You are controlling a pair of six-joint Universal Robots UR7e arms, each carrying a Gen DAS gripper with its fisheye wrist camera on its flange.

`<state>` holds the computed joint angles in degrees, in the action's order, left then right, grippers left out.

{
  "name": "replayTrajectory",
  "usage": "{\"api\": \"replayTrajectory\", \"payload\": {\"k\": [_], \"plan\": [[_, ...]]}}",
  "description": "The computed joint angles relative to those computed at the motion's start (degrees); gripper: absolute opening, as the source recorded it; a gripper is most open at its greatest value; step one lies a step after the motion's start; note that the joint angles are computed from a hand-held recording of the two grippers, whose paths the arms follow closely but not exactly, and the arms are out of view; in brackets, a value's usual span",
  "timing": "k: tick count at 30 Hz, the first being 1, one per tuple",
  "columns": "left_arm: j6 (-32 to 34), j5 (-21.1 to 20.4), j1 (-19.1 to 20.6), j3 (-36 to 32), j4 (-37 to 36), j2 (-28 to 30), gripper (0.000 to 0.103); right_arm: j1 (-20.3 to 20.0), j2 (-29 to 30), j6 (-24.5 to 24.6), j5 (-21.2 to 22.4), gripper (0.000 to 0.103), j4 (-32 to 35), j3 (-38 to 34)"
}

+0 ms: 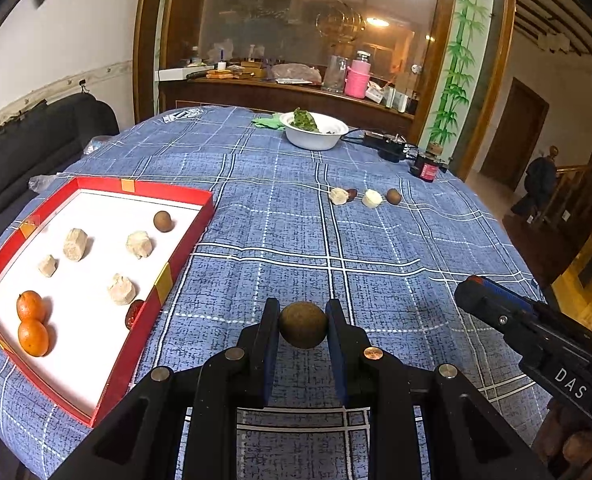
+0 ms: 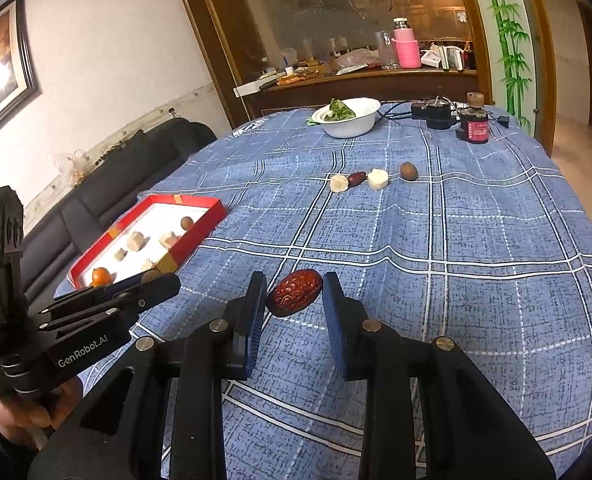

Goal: Organize fruits

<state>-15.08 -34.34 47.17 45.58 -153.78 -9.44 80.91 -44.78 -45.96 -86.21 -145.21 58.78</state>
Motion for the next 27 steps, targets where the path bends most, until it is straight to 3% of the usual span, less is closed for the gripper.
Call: {"api": "replayTrajectory", "payload": {"k": [9, 17, 27], "plan": [[-1.93, 1.69, 0.51, 4.17, -1.77, -2.60, 0.022, 0.61, 1.32, -2.47, -0.25, 0.028, 2.48, -1.61], [-1.67, -0.39, 1.11, 8.59, -6.87, -5.46, 0.022, 1.68, 2.01, -4.33, -0.80, 0.028, 4.18, -1.59], [-2.19, 1.33, 1.33, 9.37, -7.90, -6.10, 0.022, 2.39, 2.85, -5.08, -0.52, 0.028, 5.61, -2.29]]}}
